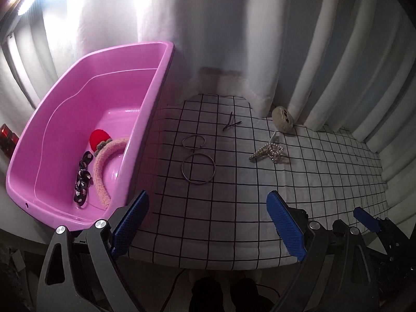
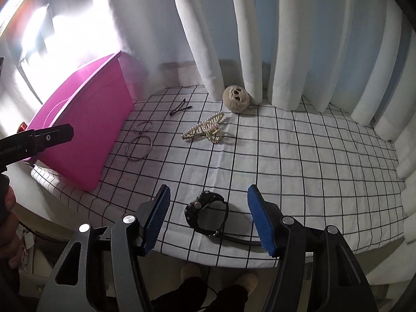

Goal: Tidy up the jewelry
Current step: 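Move the right tool to the black wristwatch and close on it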

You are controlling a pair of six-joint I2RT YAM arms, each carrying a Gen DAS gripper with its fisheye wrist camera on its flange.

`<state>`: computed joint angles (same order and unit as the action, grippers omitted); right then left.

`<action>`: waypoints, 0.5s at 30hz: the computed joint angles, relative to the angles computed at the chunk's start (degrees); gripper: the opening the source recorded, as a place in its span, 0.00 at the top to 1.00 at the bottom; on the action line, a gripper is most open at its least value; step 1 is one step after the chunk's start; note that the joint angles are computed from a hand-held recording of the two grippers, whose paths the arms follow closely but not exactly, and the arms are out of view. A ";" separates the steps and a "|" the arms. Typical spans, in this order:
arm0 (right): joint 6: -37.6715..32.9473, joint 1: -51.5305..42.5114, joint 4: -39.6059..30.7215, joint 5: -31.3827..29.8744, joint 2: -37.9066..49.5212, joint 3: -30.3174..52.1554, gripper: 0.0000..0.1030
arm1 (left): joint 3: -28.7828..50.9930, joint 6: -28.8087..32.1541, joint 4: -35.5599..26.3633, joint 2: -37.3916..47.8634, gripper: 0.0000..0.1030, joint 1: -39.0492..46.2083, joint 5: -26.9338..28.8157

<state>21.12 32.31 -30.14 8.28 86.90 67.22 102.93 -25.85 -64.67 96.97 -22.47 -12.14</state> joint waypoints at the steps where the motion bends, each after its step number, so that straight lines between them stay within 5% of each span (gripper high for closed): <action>1: 0.44 -0.18 0.66 -0.67 0.26 -0.92 0.42 | -0.58 -0.38 0.39 0.59 0.13 -0.24 -0.12; 7: 1.69 -1.18 6.74 -3.85 4.29 -4.92 0.42 | -4.05 -0.11 4.65 3.28 0.11 -2.50 -4.64; 15: 1.59 -2.37 11.32 -6.93 9.06 -6.70 0.42 | -4.07 1.20 7.27 8.14 0.11 -3.12 -1.75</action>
<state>22.71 29.94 -18.82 1.35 95.96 60.51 98.86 -24.65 -57.39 105.11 -25.59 -13.89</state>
